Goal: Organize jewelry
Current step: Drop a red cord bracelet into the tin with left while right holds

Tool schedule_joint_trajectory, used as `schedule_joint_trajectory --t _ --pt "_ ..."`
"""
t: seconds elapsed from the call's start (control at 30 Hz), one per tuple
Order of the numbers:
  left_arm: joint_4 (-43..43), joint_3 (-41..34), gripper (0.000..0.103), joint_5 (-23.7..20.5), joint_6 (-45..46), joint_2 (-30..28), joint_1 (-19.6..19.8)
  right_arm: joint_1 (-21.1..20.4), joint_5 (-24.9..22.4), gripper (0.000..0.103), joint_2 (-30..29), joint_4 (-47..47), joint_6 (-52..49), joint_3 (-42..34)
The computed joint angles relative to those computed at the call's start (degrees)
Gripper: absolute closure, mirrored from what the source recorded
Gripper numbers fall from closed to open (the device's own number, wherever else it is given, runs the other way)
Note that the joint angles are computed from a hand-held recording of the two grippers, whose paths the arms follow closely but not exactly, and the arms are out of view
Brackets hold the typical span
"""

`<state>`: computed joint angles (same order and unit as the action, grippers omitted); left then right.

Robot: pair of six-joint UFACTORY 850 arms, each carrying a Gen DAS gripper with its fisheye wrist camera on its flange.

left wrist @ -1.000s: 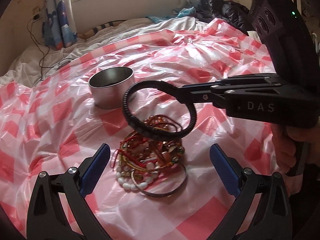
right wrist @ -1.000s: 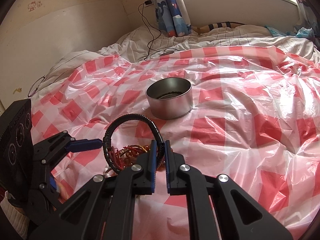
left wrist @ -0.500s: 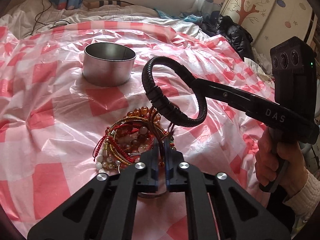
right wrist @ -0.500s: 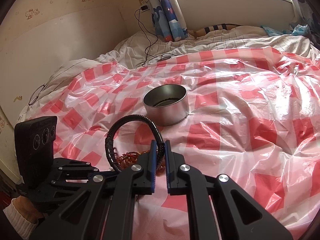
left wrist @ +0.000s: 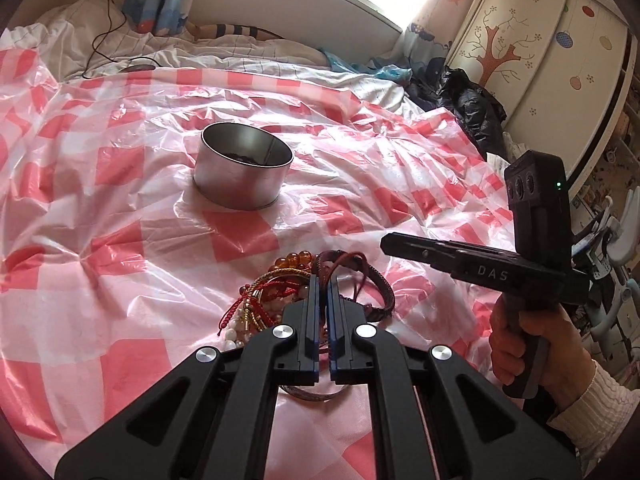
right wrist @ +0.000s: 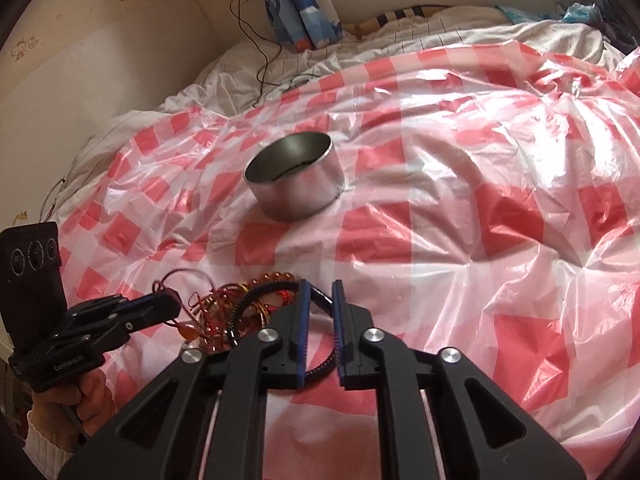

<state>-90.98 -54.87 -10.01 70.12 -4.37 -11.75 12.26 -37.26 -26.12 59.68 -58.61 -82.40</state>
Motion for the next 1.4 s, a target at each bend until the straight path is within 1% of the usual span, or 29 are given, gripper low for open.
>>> schedule_joint_trajectory --t 0.03,0.07,0.13,0.17,0.2,0.23,0.27,0.3,0.33,0.37,0.43,0.5,0.57,0.67,0.73,0.87,0.9,0.97,1.03,1.13,1.17,1.23,1.3,1.4 --pt "1.0 -0.1 0.100 0.2 -0.8 -0.1 -0.1 0.1 -0.5 0.056 -0.4 -1.4 1.6 -0.4" --pt "1.9 -0.2 0.100 0.3 -1.4 -0.1 -0.3 0.3 0.4 0.051 -0.2 -1.5 1.6 0.1" --pt "1.1 -0.2 0.100 0.4 -0.6 0.0 -0.4 0.9 0.7 0.051 -0.4 -3.5 2.0 0.0" --pt "0.8 -0.2 0.100 0.3 -0.3 0.0 -0.4 1.4 1.4 0.053 -0.5 -5.4 3.0 0.0" --pt "0.5 -0.1 0.100 0.4 0.0 0.1 -0.3 1.9 2.7 0.058 -0.6 -7.9 4.1 0.1" --pt "0.3 0.0 0.100 0.4 0.1 0.2 -0.2 2.7 4.1 0.060 -0.7 -11.4 6.0 0.1" --pt "-0.3 0.1 0.100 0.3 0.4 0.2 -0.1 3.5 5.9 0.068 -0.7 -15.0 7.8 0.2" --pt "-0.7 0.1 0.100 0.4 0.8 0.3 -0.1 4.2 7.5 0.082 -0.7 -17.8 9.1 0.5" --pt "-1.3 0.2 0.100 0.5 1.3 0.4 -0.1 4.8 8.7 0.089 -0.5 -19.9 9.7 0.9" --pt "-2.1 0.3 0.100 0.5 2.0 0.5 0.0 5.2 10.0 0.092 -0.2 -21.1 9.8 1.4" --pt "-3.6 0.4 0.100 0.5 3.4 0.7 0.1 5.1 10.8 0.094 0.4 -19.3 7.6 2.2" --pt "-5.3 0.6 0.100 0.3 4.9 0.9 0.3 4.2 10.2 0.095 0.8 -14.3 4.2 2.5" --pt "-7.4 0.8 0.100 0.1 6.7 1.1 0.4 2.6 7.9 0.095 0.6 -8.0 1.4 2.0" --pt "-9.7 1.0 0.100 -1.0 8.5 1.2 0.7 0.7 3.4 0.095 -0.1 -1.1 -0.2 0.7" --pt "-9.9 0.9 0.100 -1.0 8.8 1.2 0.7 -0.1 1.5 0.095 -0.4 2.0 -0.9 0.4" --pt "-6.2 -0.4 0.100 0.3 6.6 1.4 0.1 -1.6 -1.3 0.095 -1.0 7.1 -1.1 -0.3" --pt "-4.0 -0.8 0.100 0.8 4.7 1.4 0.0 -1.9 -1.8 0.095 -1.1 8.0 -1.1 -0.6" --pt "-2.7 -1.9 0.100 1.0 3.8 1.4 0.1 -2.3 -2.4 0.095 -1.4 9.3 -1.1 -1.6" --pt "2.5 -3.9 0.100 0.9 -0.8 0.5 0.6 -2.4 -2.3 0.095 -2.1 9.5 -0.9 -3.4" --pt "13.6 -8.4 0.100 0.9 -10.6 -2.0 1.5 -2.3 -2.4 0.095 -4.8 9.4 0.7 -8.1" --pt "15.4 -9.9 0.100 0.7 -12.1 -3.0 1.9 -1.9 -2.2 0.095 -5.8 9.2 1.4 -9.9" --pt "16.1 -12.9 0.100 0.3 -12.9 -5.2 3.0 -1.2 -1.2 0.095 -7.6 8.3 2.2 -13.1" --pt "19.1 -16.1 0.100 -0.1 -16.4 -7.9 4.0 -0.6 -0.1 0.095 -9.4 7.3 3.1 -16.2" --pt "23.4 -20.6 0.100 -0.8 -21.6 -11.9 5.2 -0.4 -0.6 0.095 -12.6 6.3 5.0 -21.0"
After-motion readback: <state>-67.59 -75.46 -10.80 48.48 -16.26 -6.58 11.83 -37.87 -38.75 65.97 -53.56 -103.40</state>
